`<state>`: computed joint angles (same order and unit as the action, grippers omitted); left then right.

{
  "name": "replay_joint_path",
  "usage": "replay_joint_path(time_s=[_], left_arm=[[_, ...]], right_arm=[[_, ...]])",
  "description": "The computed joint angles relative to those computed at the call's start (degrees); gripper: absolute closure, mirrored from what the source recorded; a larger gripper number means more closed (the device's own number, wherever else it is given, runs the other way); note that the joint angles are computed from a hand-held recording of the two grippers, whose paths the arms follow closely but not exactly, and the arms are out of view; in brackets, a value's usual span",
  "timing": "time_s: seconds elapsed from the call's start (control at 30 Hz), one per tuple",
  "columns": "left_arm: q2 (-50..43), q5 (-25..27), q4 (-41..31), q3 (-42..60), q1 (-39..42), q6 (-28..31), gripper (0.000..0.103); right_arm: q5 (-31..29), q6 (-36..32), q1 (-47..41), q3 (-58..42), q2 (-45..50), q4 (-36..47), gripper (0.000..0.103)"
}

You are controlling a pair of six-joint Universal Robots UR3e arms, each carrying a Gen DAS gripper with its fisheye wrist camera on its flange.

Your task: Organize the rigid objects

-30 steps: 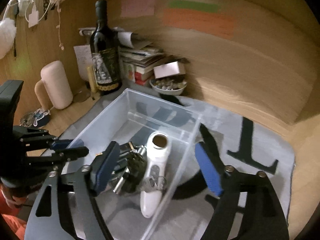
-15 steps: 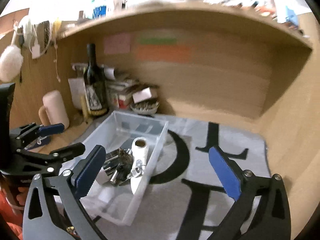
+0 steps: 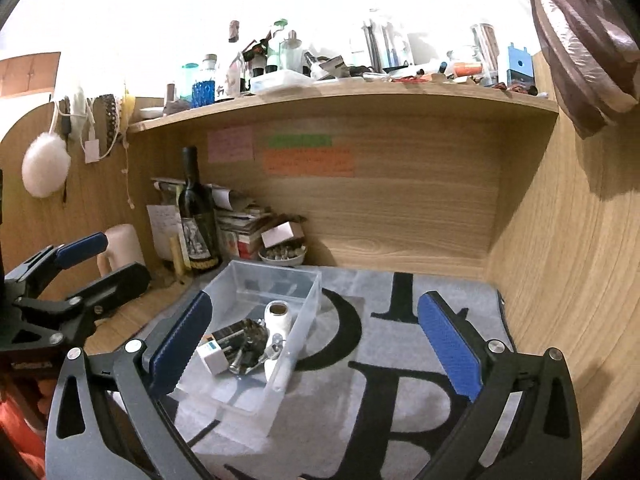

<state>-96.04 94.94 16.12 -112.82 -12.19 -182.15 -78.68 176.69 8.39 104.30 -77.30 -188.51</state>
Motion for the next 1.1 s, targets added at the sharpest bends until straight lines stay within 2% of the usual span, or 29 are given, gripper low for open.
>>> replay_joint_path(time_s=[0.2, 0.6, 1.1], left_arm=[[0.63, 0.31, 0.65, -1.12, -0.15, -0.93, 0.000], [-0.34, 0.18, 1.34, -0.52, 0.03, -0.98, 0.000], [-1.34, 0.24, 0.60, 0.78, -0.13, -1.23, 0.000]], right_arm=[[0.87, -0.41, -0.76, 2.06, -1.23, -1.00, 0.000], [-1.22, -0.44, 0.16, 2.97, -1.55, -2.18, 0.000], [0.73, -0.07, -1.16, 2.62, -1.45, -1.63, 0.000]])
